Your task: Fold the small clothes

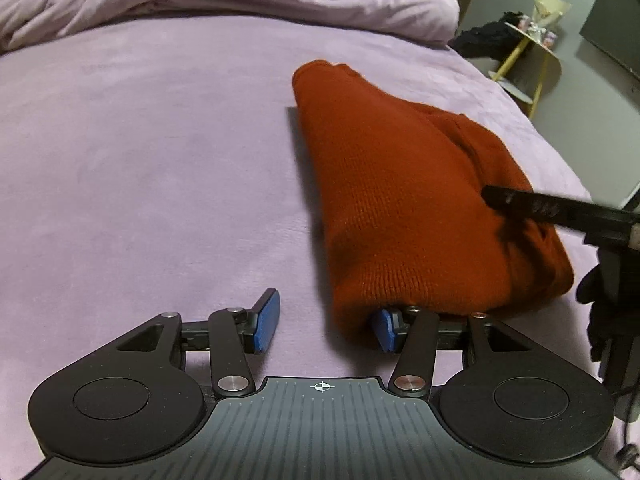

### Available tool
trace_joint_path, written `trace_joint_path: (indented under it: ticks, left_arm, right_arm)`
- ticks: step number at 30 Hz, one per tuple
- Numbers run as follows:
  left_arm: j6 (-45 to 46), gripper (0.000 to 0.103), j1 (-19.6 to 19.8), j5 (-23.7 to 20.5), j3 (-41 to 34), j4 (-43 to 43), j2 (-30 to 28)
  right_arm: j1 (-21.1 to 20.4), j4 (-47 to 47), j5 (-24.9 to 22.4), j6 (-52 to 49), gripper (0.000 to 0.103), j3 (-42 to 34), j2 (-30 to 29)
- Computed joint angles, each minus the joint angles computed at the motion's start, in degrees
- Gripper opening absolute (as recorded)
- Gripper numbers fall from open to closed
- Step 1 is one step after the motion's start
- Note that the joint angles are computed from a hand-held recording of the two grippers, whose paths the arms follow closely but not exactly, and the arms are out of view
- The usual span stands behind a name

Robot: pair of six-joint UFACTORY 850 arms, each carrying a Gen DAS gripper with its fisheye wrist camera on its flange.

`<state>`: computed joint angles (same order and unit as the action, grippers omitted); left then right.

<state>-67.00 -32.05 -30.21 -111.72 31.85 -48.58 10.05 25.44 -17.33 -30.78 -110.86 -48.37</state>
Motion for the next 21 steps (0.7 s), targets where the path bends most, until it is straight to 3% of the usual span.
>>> trace_joint_path:
  ticks: [1,3,5,7,8,10,12,14,16,18,19,21]
  left_arm:
    - [-0.32,0.055,-0.08,0.06,0.27,0.9,0.13]
    - [-0.38,0.055,-0.14,-0.27,-0.11,1.0,-0.08]
    - [-0.05,0.055,-0.12,-0.61,-0.63,0.28,-0.29]
    - [0.28,0.054,-0.22,-1.29,-1.23,0.09,-0.57]
    - [0.37,0.054,-0.32,-1.6,-1.52,0.25,-0.69]
    - [-0.02,0.054,-0.51,-2.06,-1.78,1.08,-0.87]
    - [-0.16,0.058,-0.58,-2.32,-2.25,1.42,-1.23]
    - [-0.22,0.062,-0.55,-1.4,-1.73,1.63,-1.03]
    - [0.3,0.063,-0.61,-1.53,-1.82,1.33,-1.1]
    - [-0.13,0.063,-0.74,-1.72,-1.73,2.13,-1.02]
    - [-0.32,0.063,-0.77,-1.35,-1.24,2.48,-0.75]
    - [-0.97,0.063,-0.7,-0.58,-0.28,2.98,-0.29]
  right_arm:
    - [-0.88,6.0,-1.34,-2.76,0.021,-0.05,-0.12]
    - [-2.81,17.99,-4.94,-6.68,0.037,-1.03,-0.52]
    - [-4.41,28.51,-7.76,-8.73,0.046,-2.52,-1.75]
    - [-4.86,30.95,-10.56,-5.25,0.047,-7.07,-5.14]
    - [-5.22,29.33,-14.07,-0.37,0.044,-11.21,-7.8]
    - [-5.17,27.92,-17.61,4.58,0.014,-16.54,-11.25]
    - [-4.31,28.68,-14.46,-0.06,0.012,-13.85,-9.23]
    - [-2.39,26.51,-3.29,-9.8,0.012,-7.37,-4.39]
    - [-1.04,19.36,4.29,-10.26,0.013,-3.88,-2.41]
    - [-1.61,15.5,2.27,-5.81,0.024,-4.37,-3.26]
    - [-2.65,17.16,-2.1,-5.03,0.028,-5.49,-3.93]
    - [-4.93,27.22,-6.42,-10.1,0.039,-2.96,-2.55]
